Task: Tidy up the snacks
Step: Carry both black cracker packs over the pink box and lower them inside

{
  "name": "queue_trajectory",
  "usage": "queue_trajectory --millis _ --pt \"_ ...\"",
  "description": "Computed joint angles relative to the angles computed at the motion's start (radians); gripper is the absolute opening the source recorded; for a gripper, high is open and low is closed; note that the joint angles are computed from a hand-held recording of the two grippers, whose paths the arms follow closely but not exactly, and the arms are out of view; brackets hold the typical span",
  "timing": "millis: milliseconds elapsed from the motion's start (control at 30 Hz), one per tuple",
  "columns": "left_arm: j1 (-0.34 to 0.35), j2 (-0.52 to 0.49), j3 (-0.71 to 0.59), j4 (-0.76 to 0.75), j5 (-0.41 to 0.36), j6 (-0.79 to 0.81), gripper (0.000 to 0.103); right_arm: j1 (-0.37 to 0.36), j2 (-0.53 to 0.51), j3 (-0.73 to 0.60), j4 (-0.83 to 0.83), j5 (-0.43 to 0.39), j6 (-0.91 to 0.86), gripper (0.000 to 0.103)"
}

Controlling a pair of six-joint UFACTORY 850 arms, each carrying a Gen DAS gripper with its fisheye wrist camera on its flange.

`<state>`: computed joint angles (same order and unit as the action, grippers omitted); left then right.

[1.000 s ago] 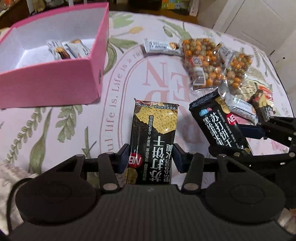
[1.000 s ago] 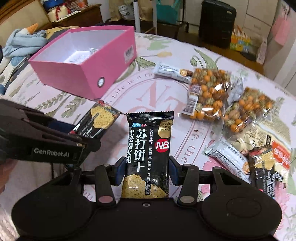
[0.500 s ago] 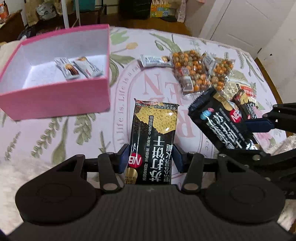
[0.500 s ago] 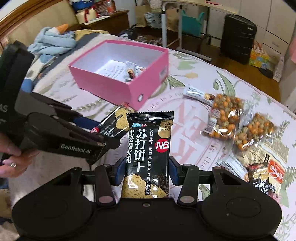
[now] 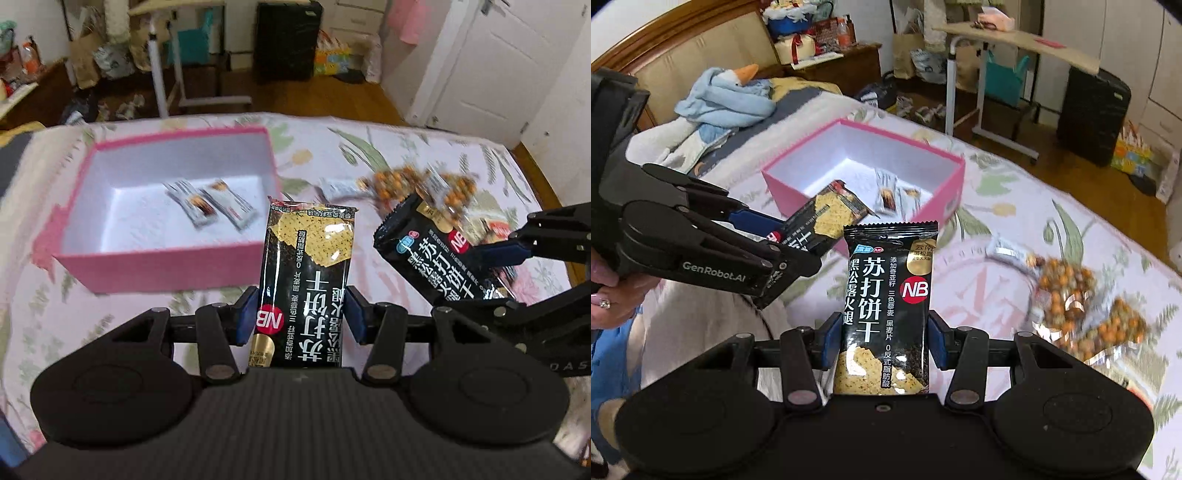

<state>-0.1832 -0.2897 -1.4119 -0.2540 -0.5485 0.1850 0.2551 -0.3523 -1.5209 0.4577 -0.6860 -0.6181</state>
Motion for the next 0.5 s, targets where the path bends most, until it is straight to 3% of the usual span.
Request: queue_trajectory --millis 200,500 --pt "0.071 -0.048 -0.080 -0.070 0.002 0.051 0.048 0.046 -0.110 -0.149 -0.074 0.017 0.072 0.052" --pt "0.153 -0.266 -0.310 0.030 0.004 -0.130 0.048 0.081 -0.389 -0.478 -0.018 0.000 0.042 0.052"
